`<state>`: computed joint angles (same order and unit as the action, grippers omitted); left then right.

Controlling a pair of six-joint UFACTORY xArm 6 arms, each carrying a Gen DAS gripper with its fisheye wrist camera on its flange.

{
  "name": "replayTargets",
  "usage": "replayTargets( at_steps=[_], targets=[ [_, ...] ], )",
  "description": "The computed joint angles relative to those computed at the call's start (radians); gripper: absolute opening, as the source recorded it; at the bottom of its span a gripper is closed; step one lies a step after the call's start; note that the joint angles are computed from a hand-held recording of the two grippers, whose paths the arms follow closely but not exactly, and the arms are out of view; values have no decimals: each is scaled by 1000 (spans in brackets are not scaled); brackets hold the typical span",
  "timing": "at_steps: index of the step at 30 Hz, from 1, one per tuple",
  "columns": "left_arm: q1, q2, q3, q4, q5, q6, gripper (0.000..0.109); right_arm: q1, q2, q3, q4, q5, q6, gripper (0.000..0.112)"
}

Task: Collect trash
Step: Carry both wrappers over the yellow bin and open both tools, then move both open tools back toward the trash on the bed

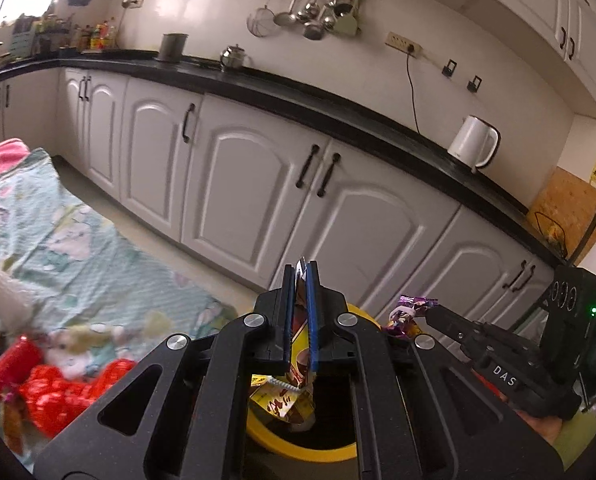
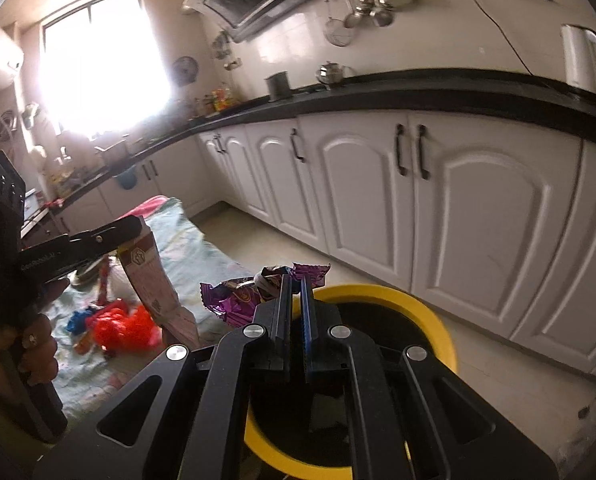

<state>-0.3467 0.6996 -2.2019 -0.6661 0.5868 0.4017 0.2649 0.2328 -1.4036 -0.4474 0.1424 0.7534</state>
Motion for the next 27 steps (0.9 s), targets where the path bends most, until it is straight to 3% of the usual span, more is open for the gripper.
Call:
replayTargets(
  at_steps=[6, 17, 18, 20, 21, 23, 26, 27],
  targets=[
    [-18, 71, -91, 25, 50, -43, 2, -26, -28, 61, -13, 4, -3, 4],
    [-23, 140, -161, 51, 94, -92, 4, -17, -13, 92, 183, 57, -168, 5],
    [-21, 140, -159, 51, 96, -97, 7, -16, -10, 88, 191, 61, -169, 5],
    [-18, 140, -156, 51, 93, -107, 24, -15, -4, 82, 202, 72, -170, 6],
    [-16, 137, -150, 45, 91, -105, 38, -15, -1, 79, 206, 76, -171, 7],
    [-13, 129, -136, 39, 86, -106, 42, -14, 2, 76, 217, 80, -175, 12],
    [-9, 119, -118, 42, 82, -117, 56, -17, 1, 78, 194, 76, -137, 34],
    [-8, 107, -98, 35, 78, -112, 59, -17, 0, 77, 184, 78, -127, 34]
  ],
)
